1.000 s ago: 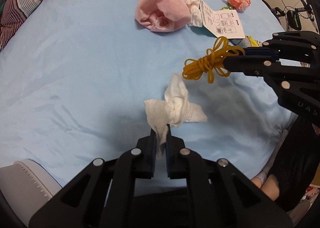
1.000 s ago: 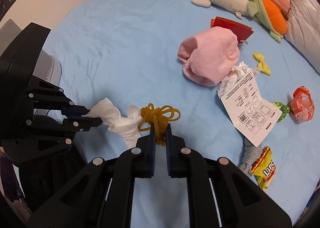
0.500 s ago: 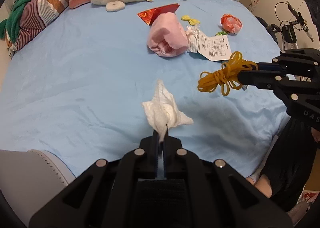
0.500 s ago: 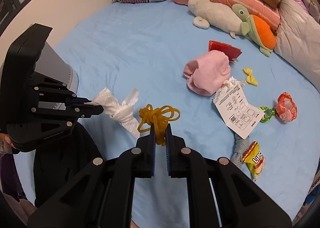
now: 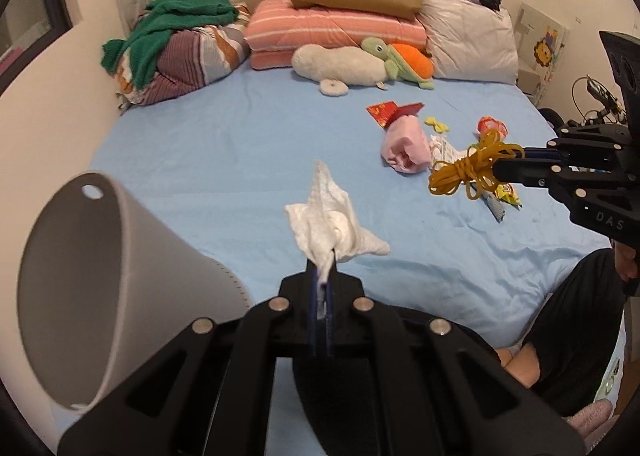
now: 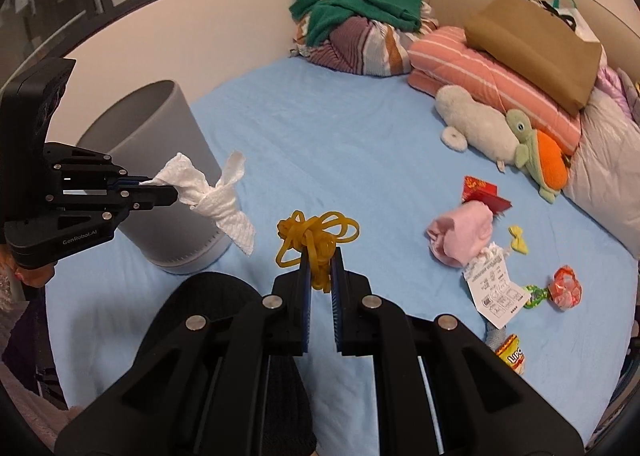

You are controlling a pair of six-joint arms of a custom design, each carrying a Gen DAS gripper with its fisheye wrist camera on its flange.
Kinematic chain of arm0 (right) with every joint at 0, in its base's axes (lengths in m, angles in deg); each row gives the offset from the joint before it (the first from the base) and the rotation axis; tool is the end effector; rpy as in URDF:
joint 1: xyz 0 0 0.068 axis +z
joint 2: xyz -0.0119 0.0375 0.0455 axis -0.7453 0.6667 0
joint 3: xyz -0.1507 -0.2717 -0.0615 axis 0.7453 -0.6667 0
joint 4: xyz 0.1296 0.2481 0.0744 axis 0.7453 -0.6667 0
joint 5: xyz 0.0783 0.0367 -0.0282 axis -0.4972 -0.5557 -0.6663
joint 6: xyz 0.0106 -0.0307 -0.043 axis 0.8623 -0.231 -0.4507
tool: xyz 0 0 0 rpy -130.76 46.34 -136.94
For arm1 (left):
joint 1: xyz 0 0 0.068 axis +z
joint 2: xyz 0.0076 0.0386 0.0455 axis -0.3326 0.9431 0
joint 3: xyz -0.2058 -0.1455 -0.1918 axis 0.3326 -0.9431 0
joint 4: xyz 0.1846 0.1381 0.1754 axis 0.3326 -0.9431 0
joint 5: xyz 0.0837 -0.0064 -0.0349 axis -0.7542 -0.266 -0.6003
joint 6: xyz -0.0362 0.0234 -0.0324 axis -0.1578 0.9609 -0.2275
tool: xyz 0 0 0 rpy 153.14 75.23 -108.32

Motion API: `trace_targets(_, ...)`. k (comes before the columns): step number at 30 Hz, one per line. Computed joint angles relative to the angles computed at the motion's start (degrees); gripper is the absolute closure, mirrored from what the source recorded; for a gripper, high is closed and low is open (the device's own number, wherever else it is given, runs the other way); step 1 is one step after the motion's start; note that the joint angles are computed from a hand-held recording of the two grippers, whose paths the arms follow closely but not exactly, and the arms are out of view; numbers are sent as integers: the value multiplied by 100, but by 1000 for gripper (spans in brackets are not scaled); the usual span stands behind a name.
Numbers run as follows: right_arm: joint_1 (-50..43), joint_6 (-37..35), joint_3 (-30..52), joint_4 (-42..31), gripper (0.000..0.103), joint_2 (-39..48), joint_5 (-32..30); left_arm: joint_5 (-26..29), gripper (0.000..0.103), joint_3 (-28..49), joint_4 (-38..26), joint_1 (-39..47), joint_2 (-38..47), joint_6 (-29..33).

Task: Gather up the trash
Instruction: 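Carry the tissue and rubber band over the grey bin with both tools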

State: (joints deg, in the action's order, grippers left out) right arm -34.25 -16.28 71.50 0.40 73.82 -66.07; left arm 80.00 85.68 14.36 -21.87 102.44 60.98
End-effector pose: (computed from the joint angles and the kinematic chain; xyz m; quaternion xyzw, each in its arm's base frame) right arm 0.2119 0.0610 0.3673 -0.2355 0.9045 0.1189 0.3352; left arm 0.2077 -0.0128 0.4059 0.1681 0.9387 -0.0195 0.3004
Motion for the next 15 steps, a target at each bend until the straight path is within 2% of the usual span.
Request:
trace_targets(7,1595,575,1003,-94,95,202,378,653,99,808,-744,2073,-444,949)
trace_targets(15,2874,901,2274,24,95,1231,744,1506,99,1562,-1103,4311,-222,1974)
